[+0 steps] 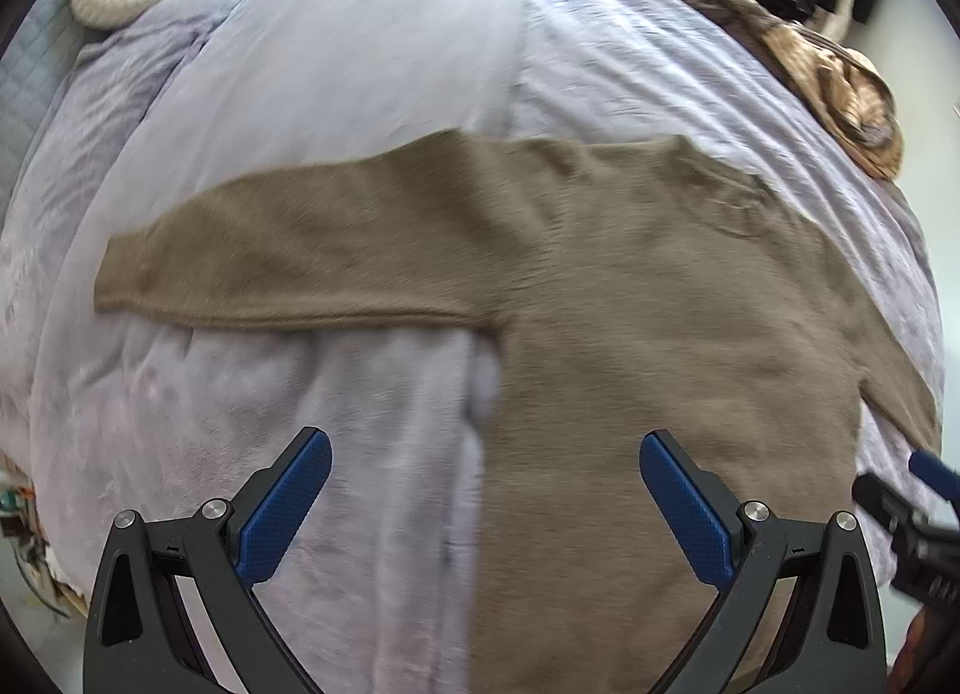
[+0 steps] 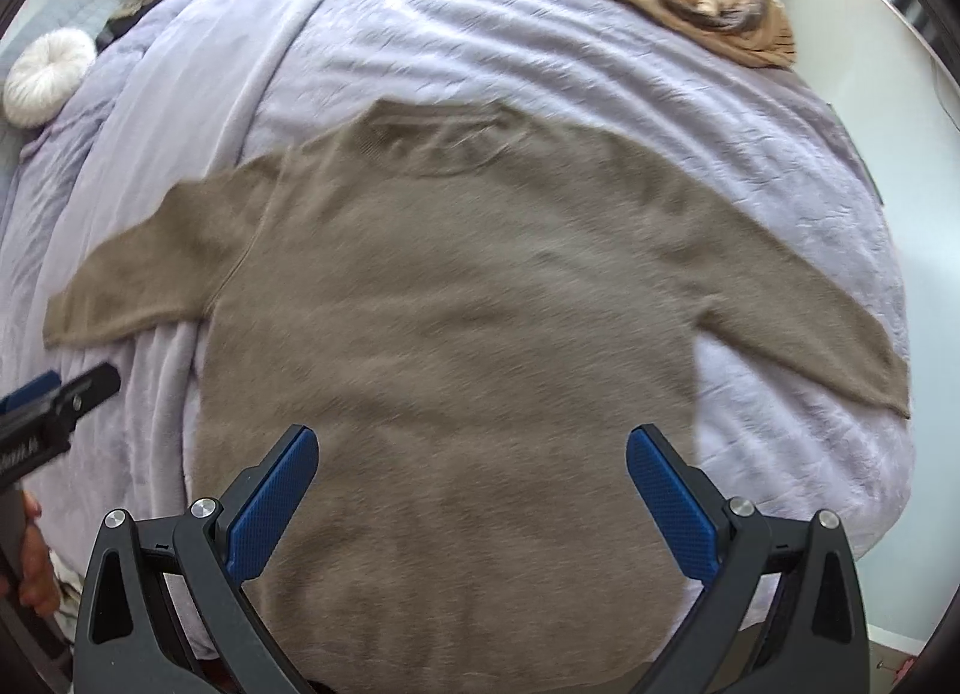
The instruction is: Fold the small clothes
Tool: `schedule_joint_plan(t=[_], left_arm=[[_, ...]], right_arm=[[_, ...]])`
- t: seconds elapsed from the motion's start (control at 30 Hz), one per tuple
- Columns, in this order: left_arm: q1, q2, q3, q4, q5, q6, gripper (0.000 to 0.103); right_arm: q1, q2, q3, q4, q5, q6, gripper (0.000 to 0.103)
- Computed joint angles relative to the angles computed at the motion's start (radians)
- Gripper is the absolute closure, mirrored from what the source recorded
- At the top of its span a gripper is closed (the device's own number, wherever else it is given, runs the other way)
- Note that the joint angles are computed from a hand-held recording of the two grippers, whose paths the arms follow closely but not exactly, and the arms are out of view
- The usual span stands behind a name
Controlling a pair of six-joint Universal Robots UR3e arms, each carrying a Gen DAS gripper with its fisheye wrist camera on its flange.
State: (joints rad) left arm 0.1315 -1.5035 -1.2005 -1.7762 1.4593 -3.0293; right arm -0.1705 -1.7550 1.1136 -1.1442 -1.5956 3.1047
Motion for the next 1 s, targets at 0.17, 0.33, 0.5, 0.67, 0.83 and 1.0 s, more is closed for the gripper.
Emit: schedule_joint_plan(t=[0.17, 0.33, 0.5, 0.67, 0.83, 1.0], left_arm=[[0.209, 0.078, -0.198, 0.093, -0.079, 0.125, 0.0], [0.477, 0.078, -0.367, 0.227, -0.216, 0.249, 0.0], [0.708, -0.052, -0.429, 0.35, -0.346, 0.246, 0.0], [0.789, -0.198, -0.403, 0.444, -0.46, 0.186, 0.0], [0.763, -0.271, -0.411, 0.632, -0.518, 0.067, 0.009], [0.773, -0.265, -0.433, 0.659, -0.553, 0.049, 0.097]], right_arm=[[0.188, 0.03, 0.08, -0.07, 0.011, 0.113, 0.0], [0.371, 0.096, 0.126, -0.152, 0.034, 0.202, 0.0], [0.5, 0.158, 0.149, -0.244, 0.063, 0.275, 0.0], [0.549, 0.197, 0.172, -0.303, 0.106, 0.314, 0.0], [0.572, 0.216, 0.187, -0.347, 0.128, 0.346, 0.0], [0.567, 0.187, 0.235, -0.389, 0.143, 0.352, 0.0]])
